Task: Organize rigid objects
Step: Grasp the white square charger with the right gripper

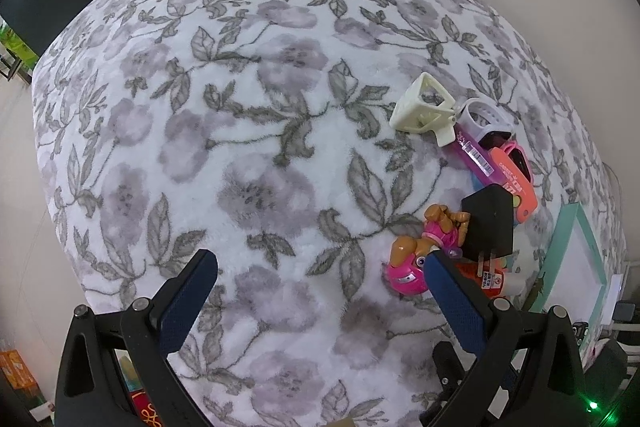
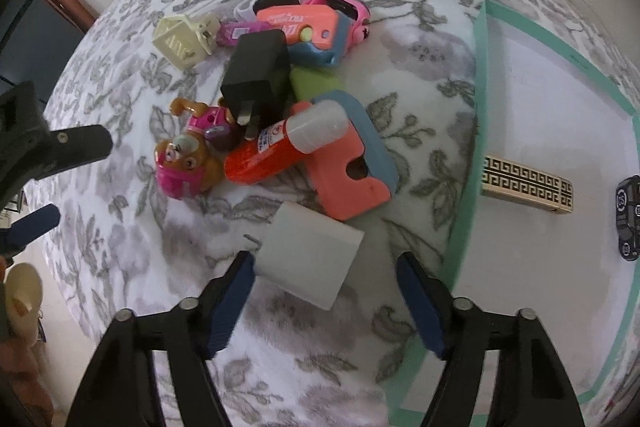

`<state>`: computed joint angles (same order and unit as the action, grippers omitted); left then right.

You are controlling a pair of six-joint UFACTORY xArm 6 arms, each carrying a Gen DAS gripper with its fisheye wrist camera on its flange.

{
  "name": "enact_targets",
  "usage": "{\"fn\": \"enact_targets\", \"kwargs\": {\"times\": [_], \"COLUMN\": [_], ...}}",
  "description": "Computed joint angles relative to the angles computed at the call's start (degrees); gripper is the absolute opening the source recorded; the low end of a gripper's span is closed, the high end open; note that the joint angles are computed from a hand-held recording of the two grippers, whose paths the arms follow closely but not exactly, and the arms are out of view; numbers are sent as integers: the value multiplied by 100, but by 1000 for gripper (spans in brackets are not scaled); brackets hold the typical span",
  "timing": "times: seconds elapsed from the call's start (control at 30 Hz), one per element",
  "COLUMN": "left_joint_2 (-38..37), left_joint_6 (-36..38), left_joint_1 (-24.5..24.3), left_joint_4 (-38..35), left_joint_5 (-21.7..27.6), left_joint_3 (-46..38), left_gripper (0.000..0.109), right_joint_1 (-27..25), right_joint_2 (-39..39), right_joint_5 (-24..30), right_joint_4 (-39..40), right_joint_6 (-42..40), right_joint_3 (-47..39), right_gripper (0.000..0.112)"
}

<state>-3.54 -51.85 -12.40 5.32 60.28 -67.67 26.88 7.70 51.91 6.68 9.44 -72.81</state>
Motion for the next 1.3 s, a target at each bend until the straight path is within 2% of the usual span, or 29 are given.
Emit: {"fn": "enact_targets", "kwargs": {"times": [0.33, 0.43, 0.53, 0.83, 0.97, 1.13, 1.3], "left_joint_2": [15, 42, 53, 111, 167, 341, 548], "left_joint_6": [113, 153, 141, 247, 317, 554, 908], "left_joint_1": [28, 23, 10, -2, -7, -51, -98], "left_joint_4": [-114, -119, -77, -80, -102, -214, -459], "left_joint_5": [-34, -15, 1, 37, 17, -125, -278], "left_joint_3": [17, -8, -29, -64, -87, -151, -245], "left_gripper": [103, 103, 103, 103, 103, 103, 103], "right_joint_1": [-108, -49, 71, 459, 594, 509, 255], "right_joint_2": [-36, 6, 103, 305, 412, 249, 8], "right_joint_5": [7, -158, -337, -449, -481, -467, -462], "right_joint_4": [555, 617, 429, -824, -1041, -905, -350], "right_joint_6": [-15, 146, 469, 1498, 1743, 1649, 1133], "right_joint_3": [-26, 11, -7, -86, -170, -24, 171], "right_gripper": [72, 72, 72, 72, 73, 63, 63]}}
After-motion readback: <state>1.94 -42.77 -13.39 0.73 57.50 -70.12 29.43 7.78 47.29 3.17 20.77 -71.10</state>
